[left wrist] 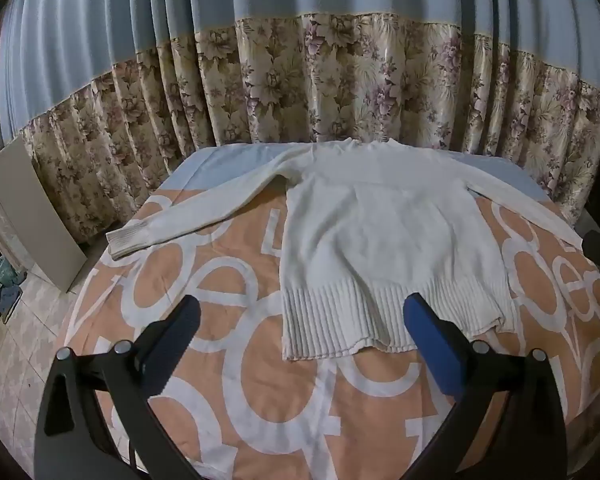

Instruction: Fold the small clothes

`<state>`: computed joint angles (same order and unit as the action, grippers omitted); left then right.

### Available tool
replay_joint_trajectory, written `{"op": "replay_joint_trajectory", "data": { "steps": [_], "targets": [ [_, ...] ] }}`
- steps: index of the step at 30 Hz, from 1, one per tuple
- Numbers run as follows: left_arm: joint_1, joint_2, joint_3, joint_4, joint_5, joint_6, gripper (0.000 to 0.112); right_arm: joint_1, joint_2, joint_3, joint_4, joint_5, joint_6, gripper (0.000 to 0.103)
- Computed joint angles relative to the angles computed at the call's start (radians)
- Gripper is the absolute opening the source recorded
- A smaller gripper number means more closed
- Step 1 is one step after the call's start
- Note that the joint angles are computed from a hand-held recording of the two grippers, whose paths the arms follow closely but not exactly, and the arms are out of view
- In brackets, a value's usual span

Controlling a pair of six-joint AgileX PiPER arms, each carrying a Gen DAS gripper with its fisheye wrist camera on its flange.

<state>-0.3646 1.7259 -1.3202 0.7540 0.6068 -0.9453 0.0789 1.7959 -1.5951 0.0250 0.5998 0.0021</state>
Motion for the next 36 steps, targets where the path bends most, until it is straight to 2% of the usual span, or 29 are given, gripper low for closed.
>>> {"op": "replay_joint_trajectory", "data": {
  "steps": [12,21,22,33,36],
  "targets": [
    [-0.006,0.010,-0.005,0.023,0.007,-0.016,0.101,-0.003,-0.001,0.010,-0.002,-0.015,-0.002,0.100],
    [-0.019,0.010,-0.021,0.023,0.028,-0.020,0.101,-0.023,0.001,-0.013,0.031,0.013,-0.042,0.100],
    [-0.020,0.009,-0.022,0.021,0.029,-0.020,0.101,-0.008,0.009,0.001,0.011,-0.010,-0.018,0.100],
    [-0.021,0.021,-0.040,0.022,0.041,-0.011,0.101,0.015,0.009,0.034,-0.036,-0.044,0.039,0.100],
    [-0.021,0.028,-0.055,0.015,0.045,0.001,0.101,-0.032,0.008,0.010,0.029,-0.022,-0.036,0.100]
  ]
}}
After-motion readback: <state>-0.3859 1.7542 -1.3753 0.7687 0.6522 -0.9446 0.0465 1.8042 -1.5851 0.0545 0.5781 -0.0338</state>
